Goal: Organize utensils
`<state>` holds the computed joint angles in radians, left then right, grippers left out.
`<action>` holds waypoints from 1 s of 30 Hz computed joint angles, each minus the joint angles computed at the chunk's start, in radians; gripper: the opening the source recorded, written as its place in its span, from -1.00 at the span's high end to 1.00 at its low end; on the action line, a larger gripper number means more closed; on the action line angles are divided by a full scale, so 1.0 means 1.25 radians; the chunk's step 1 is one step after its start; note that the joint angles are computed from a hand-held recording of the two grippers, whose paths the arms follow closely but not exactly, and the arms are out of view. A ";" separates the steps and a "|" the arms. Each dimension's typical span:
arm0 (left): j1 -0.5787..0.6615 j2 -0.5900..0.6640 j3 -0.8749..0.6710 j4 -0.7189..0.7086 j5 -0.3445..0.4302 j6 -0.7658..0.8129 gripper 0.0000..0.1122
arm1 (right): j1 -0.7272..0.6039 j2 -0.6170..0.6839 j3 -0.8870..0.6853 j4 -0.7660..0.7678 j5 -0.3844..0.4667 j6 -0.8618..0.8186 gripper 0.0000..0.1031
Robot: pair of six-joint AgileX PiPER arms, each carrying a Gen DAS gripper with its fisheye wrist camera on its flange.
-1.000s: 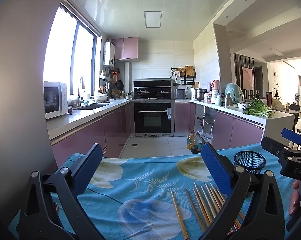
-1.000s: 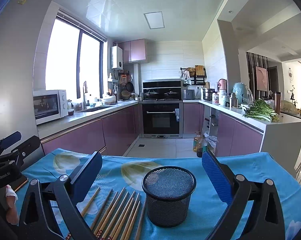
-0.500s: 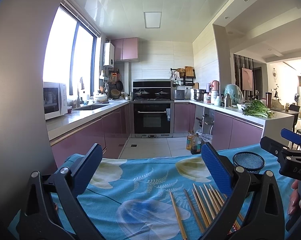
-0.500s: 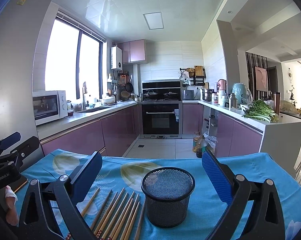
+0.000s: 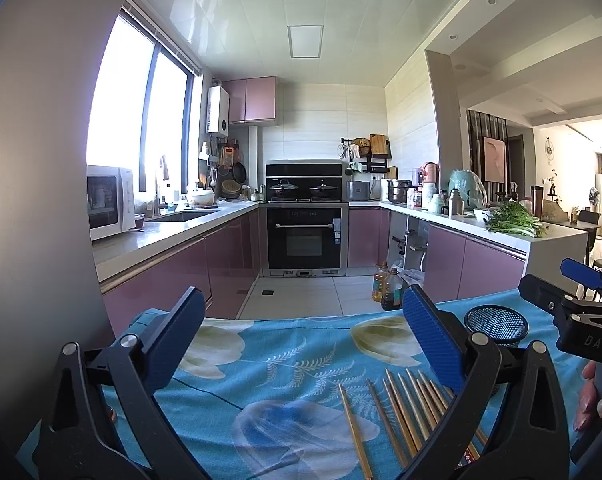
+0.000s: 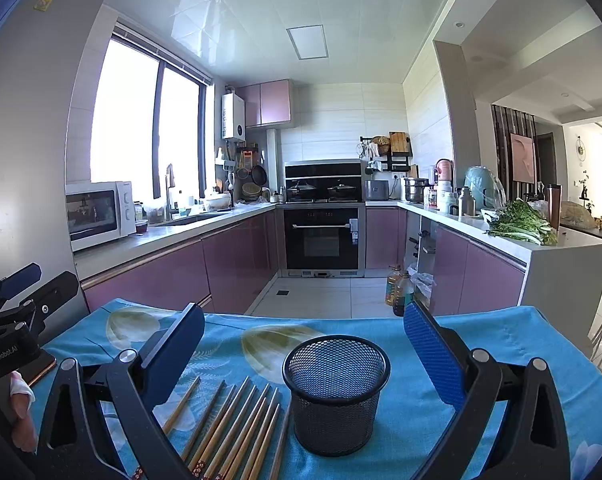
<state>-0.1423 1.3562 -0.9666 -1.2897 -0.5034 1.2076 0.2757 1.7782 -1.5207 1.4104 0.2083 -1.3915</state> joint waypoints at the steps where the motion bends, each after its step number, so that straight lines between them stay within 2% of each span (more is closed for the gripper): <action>1: 0.002 -0.001 0.002 0.003 0.002 -0.002 -0.73 | 0.001 0.000 0.000 -0.003 0.000 0.004 -0.88; 30: 0.014 -0.002 0.005 0.020 0.016 -0.022 -0.73 | 0.003 0.000 0.002 0.018 -0.004 -0.016 -0.88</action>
